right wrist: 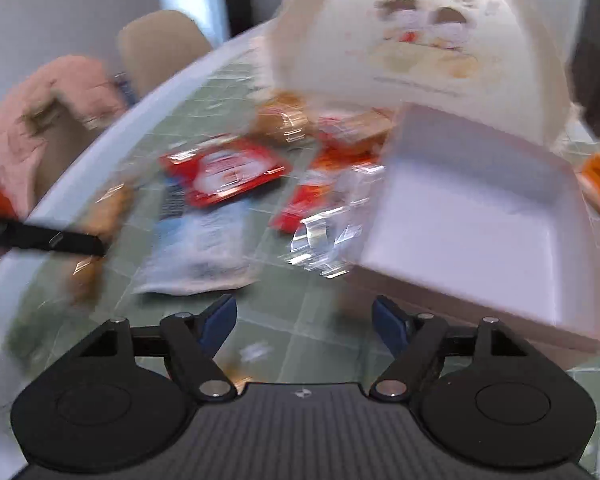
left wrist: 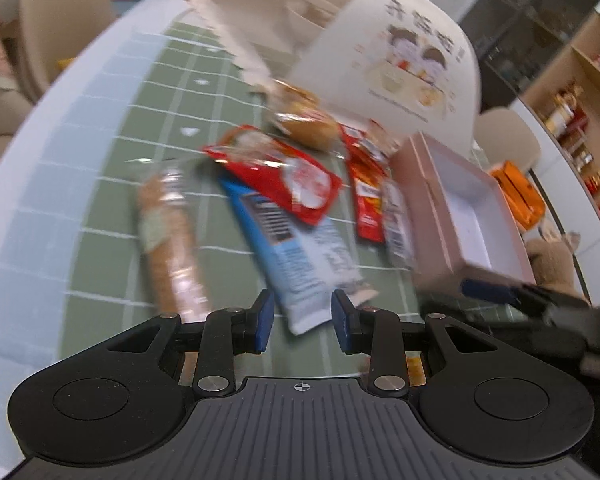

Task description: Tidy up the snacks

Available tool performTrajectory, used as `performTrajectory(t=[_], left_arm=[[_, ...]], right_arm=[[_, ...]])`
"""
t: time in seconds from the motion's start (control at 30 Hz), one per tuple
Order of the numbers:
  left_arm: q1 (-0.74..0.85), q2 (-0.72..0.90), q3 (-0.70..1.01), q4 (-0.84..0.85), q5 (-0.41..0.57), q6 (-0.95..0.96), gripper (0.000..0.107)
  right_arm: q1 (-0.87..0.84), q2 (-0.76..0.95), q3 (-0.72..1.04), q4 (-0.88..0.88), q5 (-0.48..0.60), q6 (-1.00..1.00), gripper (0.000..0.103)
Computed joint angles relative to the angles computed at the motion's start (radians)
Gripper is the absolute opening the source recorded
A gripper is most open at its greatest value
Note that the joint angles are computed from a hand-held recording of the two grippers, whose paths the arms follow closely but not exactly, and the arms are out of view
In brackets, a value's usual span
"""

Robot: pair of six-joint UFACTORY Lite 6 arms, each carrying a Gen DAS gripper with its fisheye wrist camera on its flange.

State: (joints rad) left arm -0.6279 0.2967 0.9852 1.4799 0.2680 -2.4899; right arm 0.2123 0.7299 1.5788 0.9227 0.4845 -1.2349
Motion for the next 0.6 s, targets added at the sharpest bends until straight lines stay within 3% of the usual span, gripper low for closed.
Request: performTrajectory(t=[0.17, 0.3, 0.37, 0.43, 0.47, 0.53, 0.6], left_arm=[[-0.008, 0.088, 0.129, -0.162, -0.012, 0.219, 0.035], [-0.005, 0.107, 0.144, -0.226, -0.005, 0.263, 0.035], [-0.001, 0.105, 0.136, -0.260, -0.006, 0.285, 0.035], [-0.001, 0.087, 0.111, -0.267, -0.006, 0.280, 0.035], [-0.001, 0.074, 0.096, -0.273, -0.007, 0.280, 0.035], [-0.001, 0.045, 0.059, -0.258, -0.002, 0.250, 0.035], [-0.001, 0.014, 0.013, -0.212, 0.001, 0.184, 0.034]], right_arm=[[0.028, 0.134, 0.156, -0.021, -0.092, 0.125, 0.079], [0.073, 0.195, 0.212, -0.013, -0.068, 0.240, 0.079], [0.115, 0.205, 0.196, 0.050, -0.136, 0.228, 0.079], [0.158, 0.201, 0.166, 0.125, -0.247, 0.178, 0.066], [0.175, 0.203, 0.162, 0.130, -0.292, 0.179, 0.045], [0.196, 0.209, 0.170, 0.048, -0.340, 0.257, 0.043], [0.186, 0.195, 0.161, 0.068, -0.289, 0.206, 0.042]])
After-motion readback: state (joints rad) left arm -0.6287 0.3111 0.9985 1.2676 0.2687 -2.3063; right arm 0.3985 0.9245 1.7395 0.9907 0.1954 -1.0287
